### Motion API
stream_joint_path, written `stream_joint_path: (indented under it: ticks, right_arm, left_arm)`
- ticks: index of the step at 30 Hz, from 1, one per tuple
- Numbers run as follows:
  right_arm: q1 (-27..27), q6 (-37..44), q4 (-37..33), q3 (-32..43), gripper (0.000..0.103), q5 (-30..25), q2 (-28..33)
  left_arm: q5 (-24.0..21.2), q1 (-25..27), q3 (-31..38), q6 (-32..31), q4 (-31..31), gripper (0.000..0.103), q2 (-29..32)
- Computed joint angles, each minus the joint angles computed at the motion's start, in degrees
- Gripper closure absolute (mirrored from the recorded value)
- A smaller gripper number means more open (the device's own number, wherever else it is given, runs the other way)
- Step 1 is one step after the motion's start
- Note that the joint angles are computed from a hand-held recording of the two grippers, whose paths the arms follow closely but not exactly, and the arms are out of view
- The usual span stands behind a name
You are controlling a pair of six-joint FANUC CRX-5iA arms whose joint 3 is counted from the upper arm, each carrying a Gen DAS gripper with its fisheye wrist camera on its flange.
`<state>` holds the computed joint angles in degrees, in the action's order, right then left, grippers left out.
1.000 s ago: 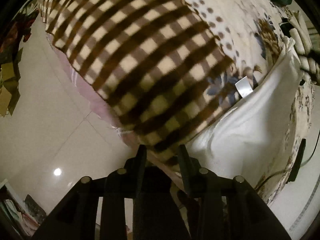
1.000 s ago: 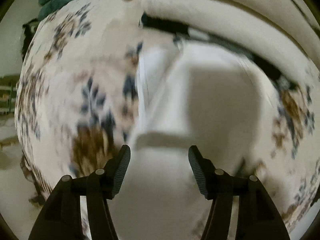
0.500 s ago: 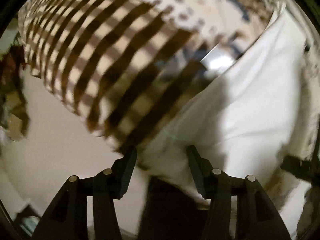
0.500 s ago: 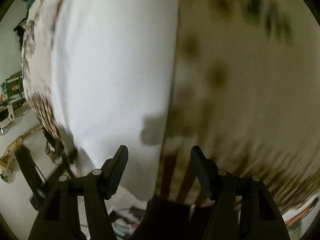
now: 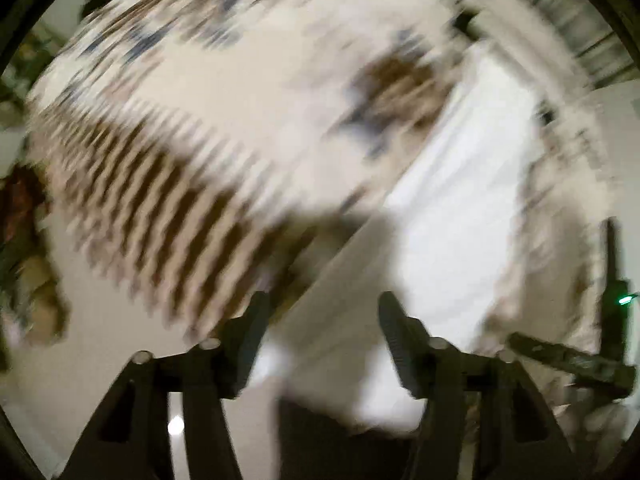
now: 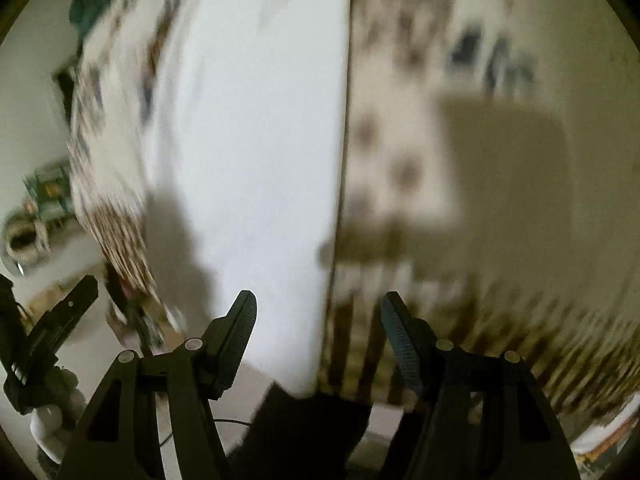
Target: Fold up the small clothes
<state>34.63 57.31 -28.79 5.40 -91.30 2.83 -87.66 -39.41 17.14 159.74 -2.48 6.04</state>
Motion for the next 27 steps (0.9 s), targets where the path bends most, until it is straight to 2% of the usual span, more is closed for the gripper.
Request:
stream_joint_path:
  ticks: [1, 4, 8, 11, 13, 16, 17, 18, 19, 22, 24, 27]
  right_arm:
    - [-1.7, 0.3, 0.5, 2.2, 0.036, 0.4, 1.3]
    - [-6.1, 0.8, 2.0, 8.7, 0.036, 2.5, 6.4]
    - [-11.5, 2.5, 2.3, 18.4, 0.036, 7.3, 15.1]
    - [-16.5, 3.4, -1.1, 29.5, 0.036, 8.5, 24.8]
    - [-18.6, 2.8, -2.8, 35.4, 0.033, 9.4, 30.0]
    - [-20.4, 1.0, -6.3, 44.0, 0.032, 10.0, 37.5]
    - [-20.4, 0.2, -6.8, 46.4, 0.032, 9.9, 39.5]
    - [-20.6, -0.5, -7.4, 48.9, 0.032, 9.5, 41.6]
    - [-20.5, -1.5, -6.9, 51.4, 0.032, 8.7, 43.4]
    - [-18.4, -3.4, 0.8, 58.1, 0.033, 4.5, 47.6]
    - [-17.5, -3.5, 3.9, 62.2, 0.037, 1.1, 49.8]
    - [-17.2, -4.4, 4.2, 64.8, 0.037, -0.8, 50.5]
  left_arm:
    - [2.8, 1.6, 0.7, -1.8, 0.3, 0.037, 1.0]
    - [13.4, 7.9, 1.7, -9.8, 4.1, 0.037, 5.0]
    - [24.7, 15.9, 6.5, -25.4, 14.2, 0.037, 15.6]
    - [26.0, 19.5, 13.9, -36.1, 22.0, 0.037, 25.8]
    - [24.6, 21.1, 20.4, -40.8, 26.4, 0.037, 33.2]
    - [24.5, 22.3, 23.9, -45.1, 31.8, 0.04, 38.9]
    - [25.1, 22.6, 24.5, -45.9, 33.0, 0.047, 40.1]
    - [26.1, 22.7, 24.5, -46.1, 32.8, 0.062, 40.4]
    - [26.6, 22.9, 24.2, -46.5, 32.7, 0.091, 40.3]
    - [28.6, 23.9, 19.9, -49.8, 34.4, 0.091, 38.5]
    - [28.3, 24.2, 18.4, -52.4, 35.3, 0.091, 38.0]
    - [29.8, 24.9, 15.3, -56.0, 41.1, 0.086, 37.5]
